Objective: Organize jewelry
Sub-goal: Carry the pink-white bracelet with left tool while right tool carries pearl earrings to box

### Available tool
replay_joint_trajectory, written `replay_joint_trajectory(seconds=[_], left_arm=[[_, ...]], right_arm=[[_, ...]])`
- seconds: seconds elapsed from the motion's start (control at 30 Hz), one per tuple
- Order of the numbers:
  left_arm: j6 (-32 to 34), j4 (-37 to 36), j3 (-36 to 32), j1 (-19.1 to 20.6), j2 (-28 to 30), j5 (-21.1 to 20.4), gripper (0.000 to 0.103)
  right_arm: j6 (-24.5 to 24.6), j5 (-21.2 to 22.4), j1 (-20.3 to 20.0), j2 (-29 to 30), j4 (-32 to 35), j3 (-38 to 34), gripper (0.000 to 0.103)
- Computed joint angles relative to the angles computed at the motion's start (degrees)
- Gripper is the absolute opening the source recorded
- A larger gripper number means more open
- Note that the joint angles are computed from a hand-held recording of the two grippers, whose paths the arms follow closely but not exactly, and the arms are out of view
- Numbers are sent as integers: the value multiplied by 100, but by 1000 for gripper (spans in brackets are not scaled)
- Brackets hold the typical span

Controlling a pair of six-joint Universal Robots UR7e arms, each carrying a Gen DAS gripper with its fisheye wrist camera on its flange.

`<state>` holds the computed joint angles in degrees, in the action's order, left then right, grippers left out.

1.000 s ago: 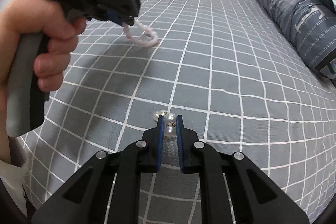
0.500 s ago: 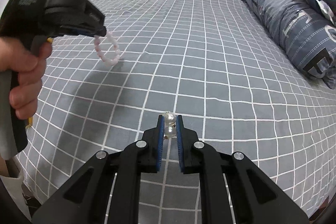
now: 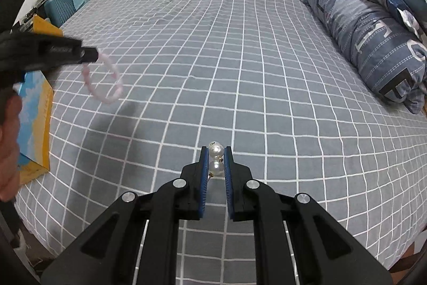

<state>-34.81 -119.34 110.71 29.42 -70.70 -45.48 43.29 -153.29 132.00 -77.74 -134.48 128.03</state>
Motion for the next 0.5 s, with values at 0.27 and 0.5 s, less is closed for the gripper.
replay_joint_trajectory(seconds=[0.27, 0.5], left_arm=[[-149, 382, 250, -159, -581, 223, 10], [-256, 670, 396, -250, -1117, 421, 10]], right_arm=[[-199, -5, 52, 162, 17, -310, 11], [-275, 118, 78, 399, -101, -655, 11]])
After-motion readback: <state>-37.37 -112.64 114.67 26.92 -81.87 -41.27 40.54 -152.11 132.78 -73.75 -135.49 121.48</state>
